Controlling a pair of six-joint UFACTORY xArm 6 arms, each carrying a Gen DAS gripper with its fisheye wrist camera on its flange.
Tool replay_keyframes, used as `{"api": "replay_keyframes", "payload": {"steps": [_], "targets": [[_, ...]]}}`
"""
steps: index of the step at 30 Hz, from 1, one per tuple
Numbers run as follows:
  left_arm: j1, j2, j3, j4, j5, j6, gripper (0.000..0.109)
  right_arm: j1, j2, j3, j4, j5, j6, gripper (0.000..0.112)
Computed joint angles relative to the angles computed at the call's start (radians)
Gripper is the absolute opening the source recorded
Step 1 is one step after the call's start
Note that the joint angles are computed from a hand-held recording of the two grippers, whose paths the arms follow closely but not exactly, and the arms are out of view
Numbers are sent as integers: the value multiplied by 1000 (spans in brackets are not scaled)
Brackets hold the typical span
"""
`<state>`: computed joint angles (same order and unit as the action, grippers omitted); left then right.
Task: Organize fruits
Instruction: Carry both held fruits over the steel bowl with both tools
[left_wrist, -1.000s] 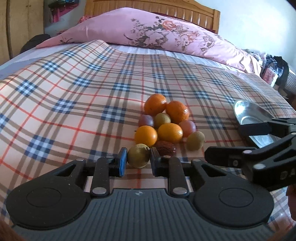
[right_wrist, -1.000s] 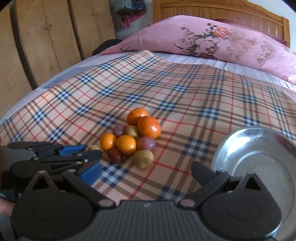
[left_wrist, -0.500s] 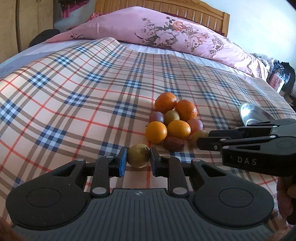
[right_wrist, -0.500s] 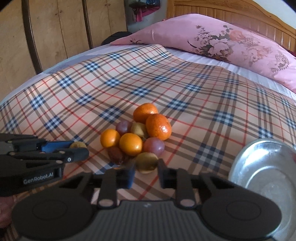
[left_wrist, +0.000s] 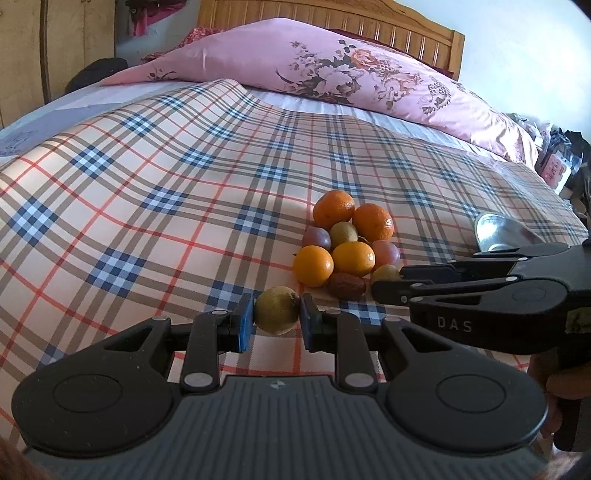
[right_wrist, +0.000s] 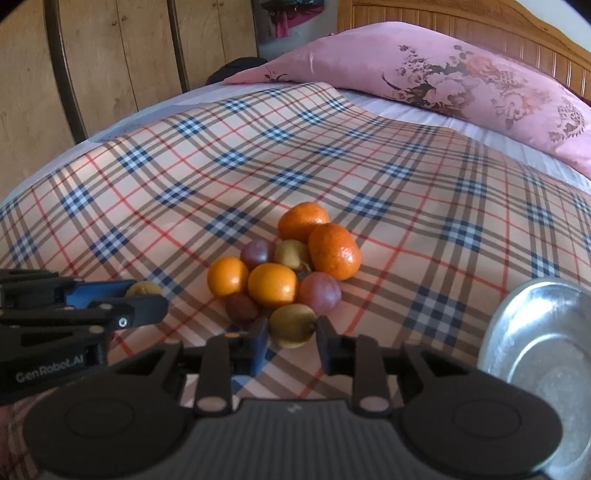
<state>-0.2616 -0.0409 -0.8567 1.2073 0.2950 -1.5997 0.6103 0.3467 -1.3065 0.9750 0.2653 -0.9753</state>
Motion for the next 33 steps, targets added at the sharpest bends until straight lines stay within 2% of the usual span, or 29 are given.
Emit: {"api": "replay_keyframes", "payload": {"steps": [5,15,22,33], "targets": [[-13,-15,4,-17,27,1,26,5,-34,31,19,-23,-13,25],[-67,-59,3,-55,86,27,26,-1,-180,151,154,-82,-98,25],[-123,-64,-25,-82,132,53,26,-2,-283,248,205,-159,-109,25],[-183,-42,-82,-93,140,63,26,-32,-390,349,222,-250,-105,25]]}}
